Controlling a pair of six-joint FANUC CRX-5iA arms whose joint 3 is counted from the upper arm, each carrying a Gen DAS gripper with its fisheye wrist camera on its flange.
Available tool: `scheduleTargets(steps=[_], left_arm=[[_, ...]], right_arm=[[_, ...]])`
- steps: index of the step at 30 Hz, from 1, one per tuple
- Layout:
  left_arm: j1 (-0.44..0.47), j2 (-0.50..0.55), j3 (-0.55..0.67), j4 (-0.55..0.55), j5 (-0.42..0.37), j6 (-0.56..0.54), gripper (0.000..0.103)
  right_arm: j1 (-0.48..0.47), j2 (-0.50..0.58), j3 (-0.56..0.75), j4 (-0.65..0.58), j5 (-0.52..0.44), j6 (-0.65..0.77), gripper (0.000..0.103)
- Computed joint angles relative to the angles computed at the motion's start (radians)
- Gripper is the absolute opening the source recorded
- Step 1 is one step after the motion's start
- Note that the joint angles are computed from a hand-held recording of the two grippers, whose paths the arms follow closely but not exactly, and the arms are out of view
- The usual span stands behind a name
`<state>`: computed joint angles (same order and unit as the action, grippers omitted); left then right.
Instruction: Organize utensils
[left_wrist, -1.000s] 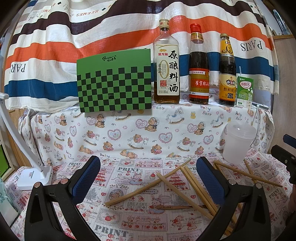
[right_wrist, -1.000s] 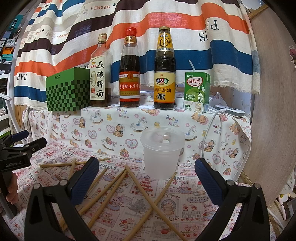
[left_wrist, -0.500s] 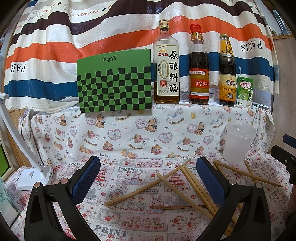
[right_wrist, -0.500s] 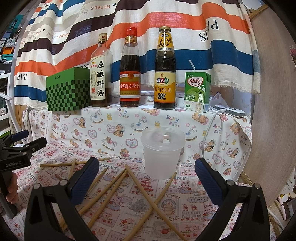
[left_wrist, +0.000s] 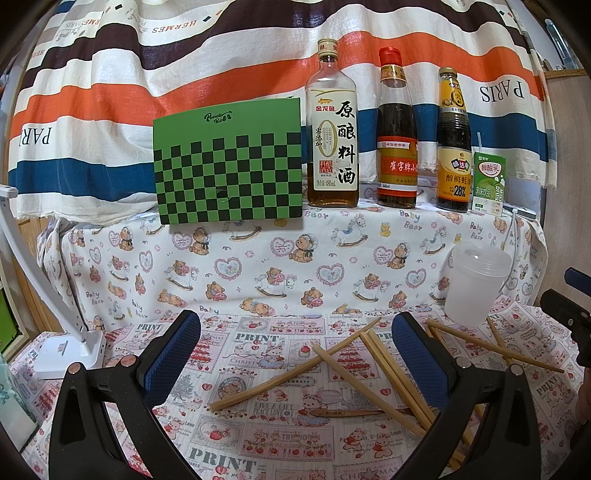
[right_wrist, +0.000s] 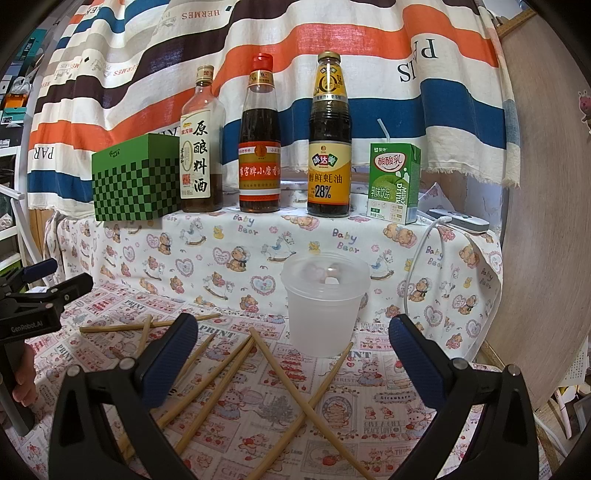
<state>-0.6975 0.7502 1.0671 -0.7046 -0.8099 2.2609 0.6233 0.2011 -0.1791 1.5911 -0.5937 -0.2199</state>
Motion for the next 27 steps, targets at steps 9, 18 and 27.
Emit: scheduleTargets(steps=[9,18,27], left_arm=[[0.0,-0.011,-0.019,0.004,0.025,-0.007,0.103],[0.005,-0.02,-0.037,0.015,0.048,-0.001,0.103],[-0.002,0.009,0.02,0.009,-0.022,-0.008,0.103]], right_arm=[[0.005,0.001,-0.004,0.009,-0.025,-0.019,0.103],[-0.066,-0.055,-0.069,0.211,0.067,-0.288,0.101],[-0.006,-0.063,-0.004,-0.161,-0.004,-0.038,0.063]])
